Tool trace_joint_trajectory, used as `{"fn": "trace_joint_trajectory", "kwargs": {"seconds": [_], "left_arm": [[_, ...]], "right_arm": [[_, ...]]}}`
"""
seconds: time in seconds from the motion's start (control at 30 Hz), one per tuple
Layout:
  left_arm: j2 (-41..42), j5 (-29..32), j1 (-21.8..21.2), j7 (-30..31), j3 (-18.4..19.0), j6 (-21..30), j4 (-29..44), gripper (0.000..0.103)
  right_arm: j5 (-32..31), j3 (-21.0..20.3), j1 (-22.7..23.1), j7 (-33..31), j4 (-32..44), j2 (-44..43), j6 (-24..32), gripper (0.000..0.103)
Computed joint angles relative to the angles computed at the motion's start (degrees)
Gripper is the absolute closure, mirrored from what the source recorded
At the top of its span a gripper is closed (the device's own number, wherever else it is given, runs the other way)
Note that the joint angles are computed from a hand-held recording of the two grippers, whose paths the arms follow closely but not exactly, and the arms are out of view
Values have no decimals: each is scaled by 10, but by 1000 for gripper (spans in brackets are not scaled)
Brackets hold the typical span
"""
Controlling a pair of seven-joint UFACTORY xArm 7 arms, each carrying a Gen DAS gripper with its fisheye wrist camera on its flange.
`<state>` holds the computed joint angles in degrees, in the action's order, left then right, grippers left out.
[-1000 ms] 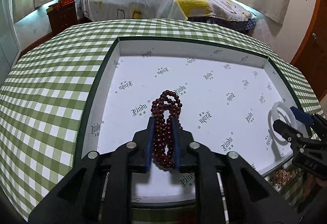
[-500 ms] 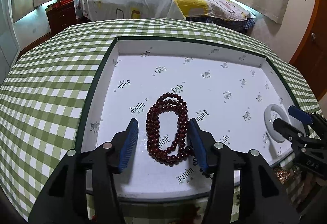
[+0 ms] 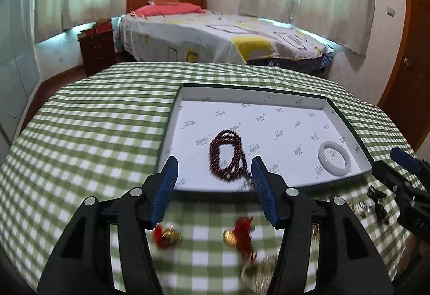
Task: Organize jewelry
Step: 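Lift both open tools out of the box back over the jewelry, then grasp the silver rhinestone brooch with the right tool while the left tool grasps the pearl strand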
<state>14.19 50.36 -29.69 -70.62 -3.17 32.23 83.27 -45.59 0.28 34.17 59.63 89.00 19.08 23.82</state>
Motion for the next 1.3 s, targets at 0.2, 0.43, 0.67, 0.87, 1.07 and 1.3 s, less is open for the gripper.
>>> {"fn": "trace_joint_trajectory", "kwargs": {"seconds": [0.2,0.43,0.67,0.87,1.07,1.3], "left_arm": [[-70,55,-1,-65,-22,25,-81,48],[-123,65,22,-94,-64,46,-152,48],[-146,64,39,-106,-90,52,-185,48],[-141,57,43,-96,-96,50,-184,48],[-129,45,38,-91,-94,43,-178,48],[-103,30,25,-76,-87,25,-157,48]], "right_arm": [[-44,11,17,55,-55,-30,-9,38],[22,43,10,2,-76,-25,-21,51],[85,52,16,-56,-73,-9,-11,55],[143,54,24,-113,-56,11,12,66],[168,52,24,-127,-69,3,-1,89],[135,34,29,-94,-94,-23,-13,89]]}}
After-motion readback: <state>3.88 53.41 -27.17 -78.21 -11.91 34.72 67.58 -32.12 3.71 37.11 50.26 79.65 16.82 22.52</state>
